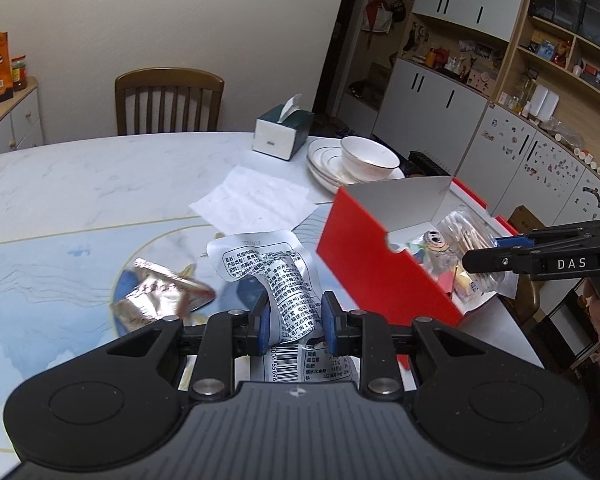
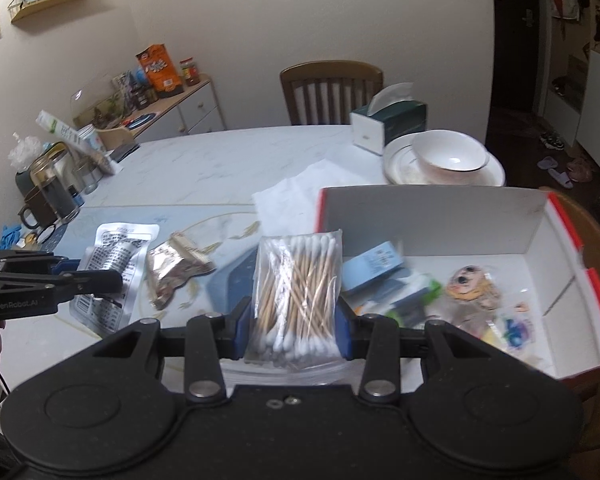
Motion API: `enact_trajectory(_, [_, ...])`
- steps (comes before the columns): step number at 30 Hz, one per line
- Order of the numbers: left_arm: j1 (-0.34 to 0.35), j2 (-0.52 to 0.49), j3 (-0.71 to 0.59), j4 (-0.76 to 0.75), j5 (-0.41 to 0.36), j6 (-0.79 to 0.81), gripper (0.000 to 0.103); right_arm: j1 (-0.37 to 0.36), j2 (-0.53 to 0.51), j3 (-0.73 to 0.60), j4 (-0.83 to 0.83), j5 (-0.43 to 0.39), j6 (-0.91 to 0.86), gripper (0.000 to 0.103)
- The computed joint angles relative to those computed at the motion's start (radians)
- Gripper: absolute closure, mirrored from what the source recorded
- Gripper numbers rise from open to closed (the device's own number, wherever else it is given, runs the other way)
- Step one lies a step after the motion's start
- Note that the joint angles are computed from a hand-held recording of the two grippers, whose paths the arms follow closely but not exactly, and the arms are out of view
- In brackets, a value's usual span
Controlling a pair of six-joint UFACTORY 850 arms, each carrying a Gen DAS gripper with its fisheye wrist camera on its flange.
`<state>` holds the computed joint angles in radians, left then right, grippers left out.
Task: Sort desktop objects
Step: 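Carry the cotton swab bag and blister sheet over the box with both grippers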
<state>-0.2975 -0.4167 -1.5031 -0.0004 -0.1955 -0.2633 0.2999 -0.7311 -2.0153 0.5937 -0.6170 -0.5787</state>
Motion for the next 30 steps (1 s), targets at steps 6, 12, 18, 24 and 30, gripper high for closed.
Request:
enact_trajectory(6, [-0.030,-0.056,-0.084,0.067,-0.022,-0.058,0.079,-0.040,-0.004,-0.006,0.016,0.000,-0.030,0.063])
enact_trajectory(12, [-0.058,-0.120,-0.181,0.080,-0.044,-0.054,0.079,-0.076,-0.012,-0.019,0.025,-0.006,-0.042,0.063])
enact_trajectory(18, [-0.083,-0.184,-0.280,0.048,-0.073,-0.004,0.079,-0.107,-0.022,-0.033,0.021,-0.007,-0.049,0.063])
enact_trajectory(24, [-0.102,-0.268,-0.409,-0.017,-0.125,0.092,0.079,-0.134,-0.040,-0.056,0.020,-0.012,-0.043,0.063])
enact_trajectory(30, [-0.120,-0.367,-0.566,-0.066,-0.198,0.168,0.079,-0.154,-0.064,-0.084,0.011,-0.014,-0.032,0.063])
